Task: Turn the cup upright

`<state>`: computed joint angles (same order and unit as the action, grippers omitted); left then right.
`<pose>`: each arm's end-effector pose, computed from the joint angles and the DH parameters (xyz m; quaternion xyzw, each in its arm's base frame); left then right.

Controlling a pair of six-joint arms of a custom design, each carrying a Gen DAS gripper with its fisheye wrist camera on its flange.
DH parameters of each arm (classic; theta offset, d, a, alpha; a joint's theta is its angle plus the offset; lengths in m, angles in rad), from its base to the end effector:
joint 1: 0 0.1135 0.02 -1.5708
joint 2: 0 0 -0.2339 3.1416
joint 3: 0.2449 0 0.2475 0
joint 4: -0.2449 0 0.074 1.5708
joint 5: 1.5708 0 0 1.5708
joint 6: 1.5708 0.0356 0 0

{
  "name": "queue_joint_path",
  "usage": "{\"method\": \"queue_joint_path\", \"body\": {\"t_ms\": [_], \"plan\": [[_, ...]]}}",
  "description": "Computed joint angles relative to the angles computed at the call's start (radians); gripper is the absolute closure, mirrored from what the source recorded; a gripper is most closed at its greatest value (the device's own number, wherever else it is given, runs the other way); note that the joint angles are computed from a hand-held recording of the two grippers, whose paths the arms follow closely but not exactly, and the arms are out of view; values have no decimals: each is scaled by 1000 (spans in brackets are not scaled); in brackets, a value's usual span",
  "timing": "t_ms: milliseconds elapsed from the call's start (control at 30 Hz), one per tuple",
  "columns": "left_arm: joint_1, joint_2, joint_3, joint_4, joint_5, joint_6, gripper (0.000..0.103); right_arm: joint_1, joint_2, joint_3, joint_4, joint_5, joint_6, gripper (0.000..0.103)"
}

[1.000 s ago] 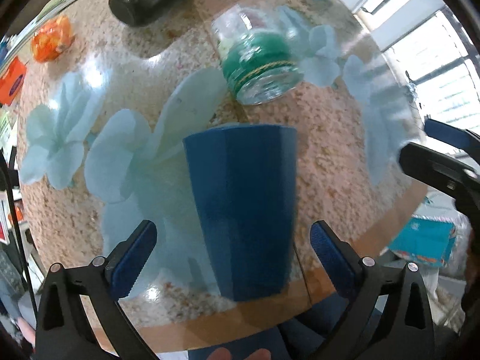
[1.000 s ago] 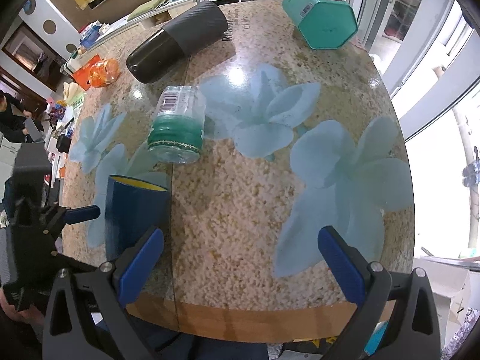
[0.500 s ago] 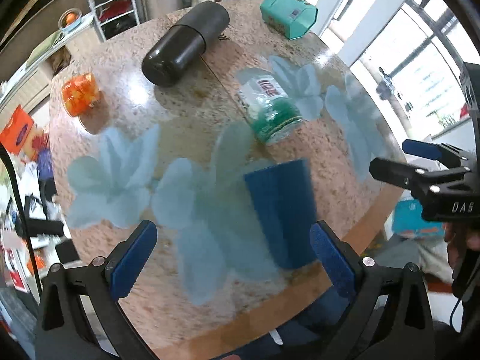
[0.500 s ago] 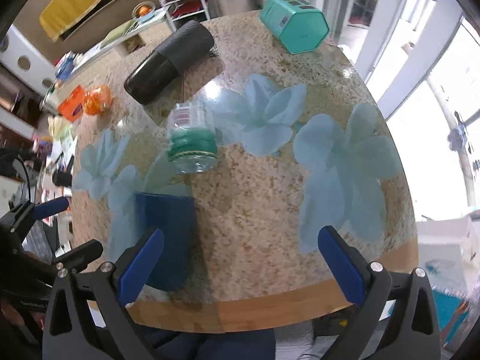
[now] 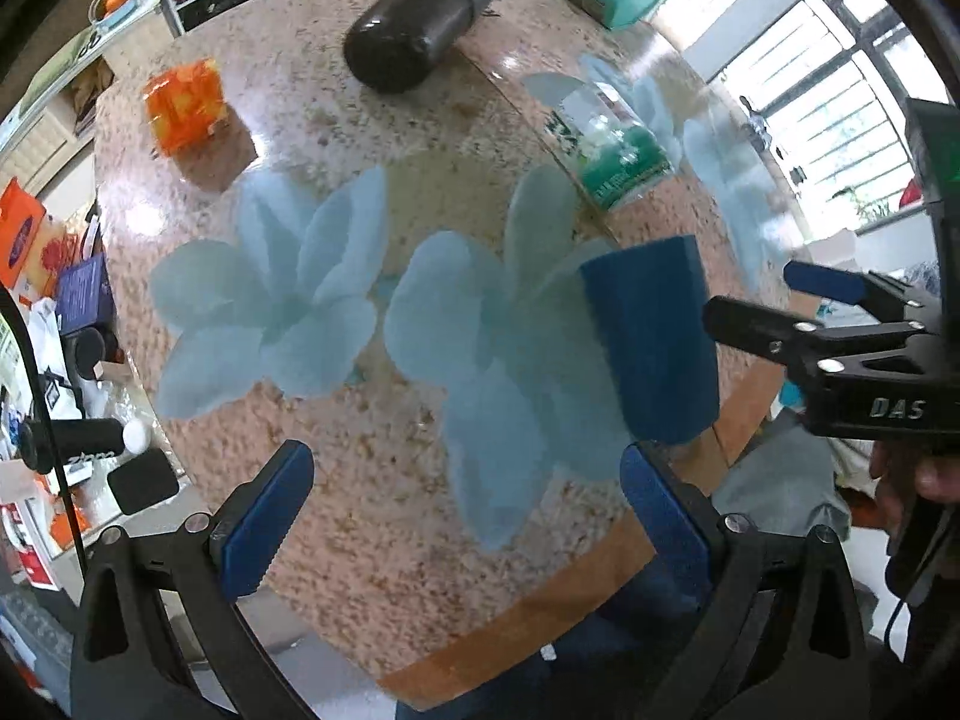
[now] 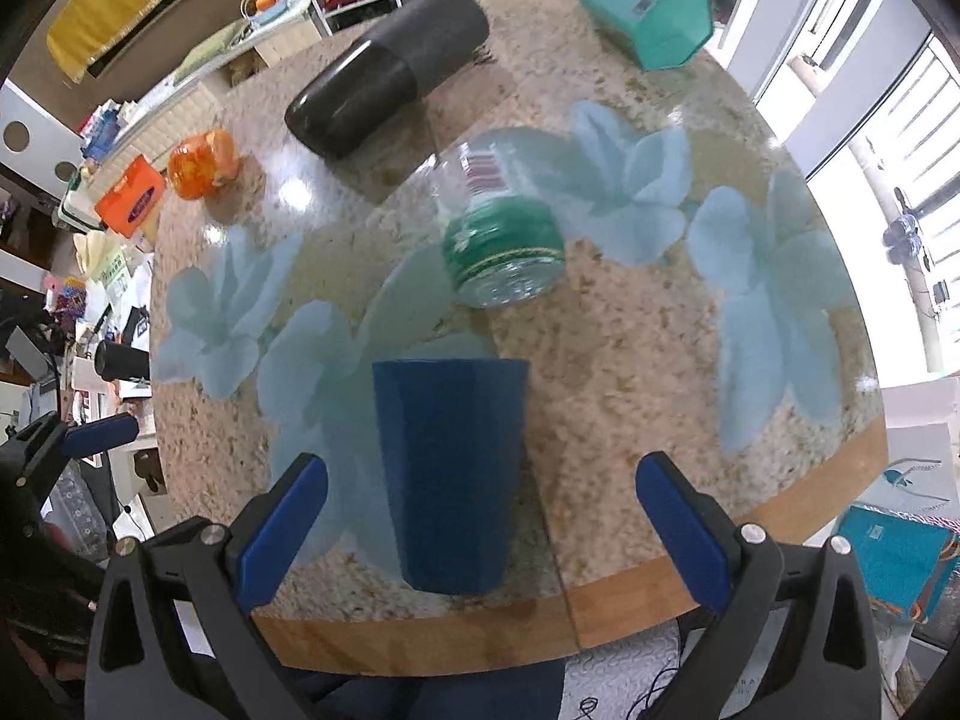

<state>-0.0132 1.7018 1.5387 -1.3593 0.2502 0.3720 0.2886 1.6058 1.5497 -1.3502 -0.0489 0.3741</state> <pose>0.3023 -0.0128 0.2573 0.1928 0.9730 -0.1185 0.0459 0.2768 0.0840 0.2856 0.0406 0.9955 0.0498 0.0697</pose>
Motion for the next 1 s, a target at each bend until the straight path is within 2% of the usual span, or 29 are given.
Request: {"method": "queue_joint_path", "body": {"t_ms": [200, 500, 600, 633, 667, 733, 1000], "plan": [[61, 29, 8, 12, 16, 37, 0, 34, 112, 64, 3, 23, 23, 0], [101, 71, 17, 38, 13, 50, 0, 40, 288, 141, -12, -9, 62, 0], [109, 80, 13, 45, 16, 53, 0, 26, 311, 126, -1, -31, 84, 0], [110, 81, 11, 48, 17, 53, 0, 29, 322, 125, 7, -36, 94, 4], [111, 83, 9, 51, 18, 55, 0, 24, 322, 111, 17, -43, 111, 15], [108, 86, 9, 52, 21, 58, 0, 9, 332, 89, 26, -72, 127, 28], [77, 83, 28, 20, 41, 62, 0, -2, 235, -68, 127, -106, 111, 31]]}}
